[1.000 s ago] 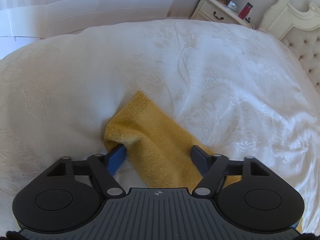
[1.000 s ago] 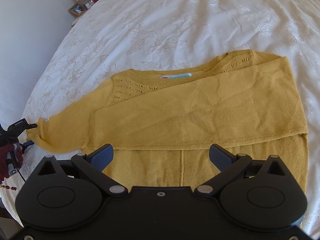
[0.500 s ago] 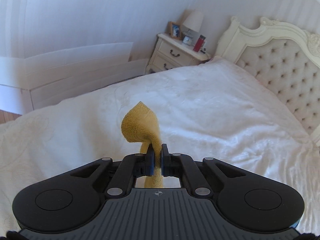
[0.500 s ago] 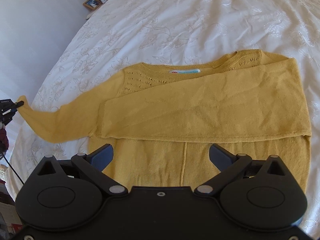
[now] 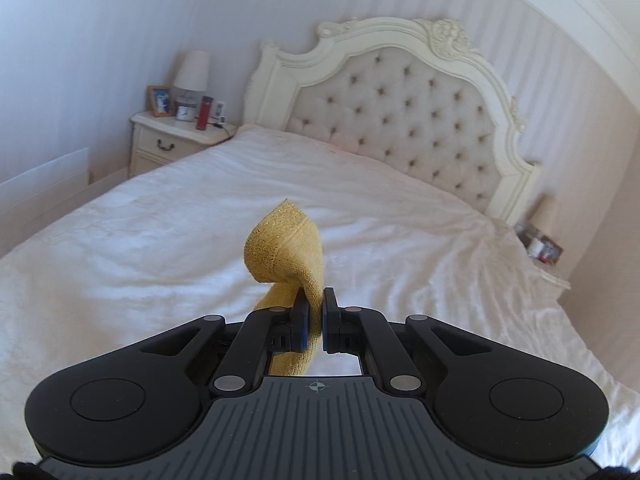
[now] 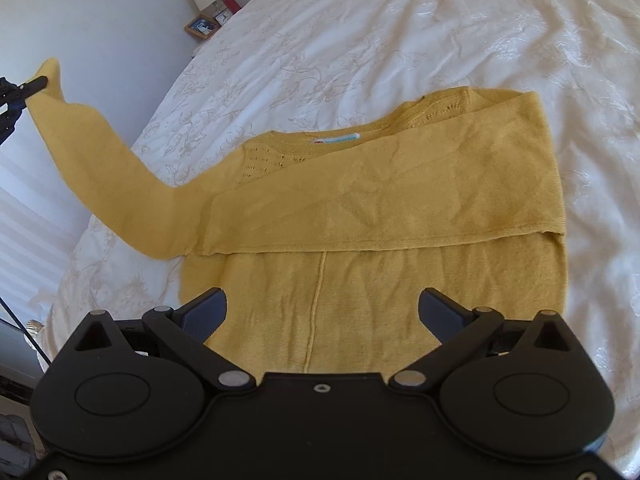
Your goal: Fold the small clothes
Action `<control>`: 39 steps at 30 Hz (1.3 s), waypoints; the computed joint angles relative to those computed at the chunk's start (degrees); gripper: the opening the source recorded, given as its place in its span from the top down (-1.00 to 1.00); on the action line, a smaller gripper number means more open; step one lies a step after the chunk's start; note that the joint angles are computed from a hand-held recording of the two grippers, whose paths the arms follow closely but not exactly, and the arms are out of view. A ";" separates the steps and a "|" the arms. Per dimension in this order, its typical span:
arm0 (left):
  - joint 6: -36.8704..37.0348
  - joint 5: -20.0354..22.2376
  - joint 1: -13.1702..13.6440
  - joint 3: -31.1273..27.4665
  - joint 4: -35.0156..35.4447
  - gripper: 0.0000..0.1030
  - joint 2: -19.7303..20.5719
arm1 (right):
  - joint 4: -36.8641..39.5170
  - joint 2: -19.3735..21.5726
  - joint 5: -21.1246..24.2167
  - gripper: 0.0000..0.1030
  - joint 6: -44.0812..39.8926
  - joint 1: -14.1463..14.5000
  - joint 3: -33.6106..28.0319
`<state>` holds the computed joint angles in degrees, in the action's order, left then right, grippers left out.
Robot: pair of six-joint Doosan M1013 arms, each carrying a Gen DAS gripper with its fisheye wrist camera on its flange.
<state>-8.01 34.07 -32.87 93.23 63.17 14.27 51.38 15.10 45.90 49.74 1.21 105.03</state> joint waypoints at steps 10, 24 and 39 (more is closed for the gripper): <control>20.49 -9.28 -4.28 -9.24 -24.50 0.86 12.16 | -0.63 -1.58 -1.54 -0.99 2.32 -5.78 2.20; 34.39 -0.05 -4.57 -3.70 -36.09 0.26 10.19 | -1.09 0.31 -4.38 -0.99 3.23 -5.56 0.57; 34.00 6.11 4.15 1.69 -41.52 0.24 7.73 | -13.63 8.42 -8.00 -0.66 14.45 -1.10 -9.24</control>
<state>25.99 40.18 -28.72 94.92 21.65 22.00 37.75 23.51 37.89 64.19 0.11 95.79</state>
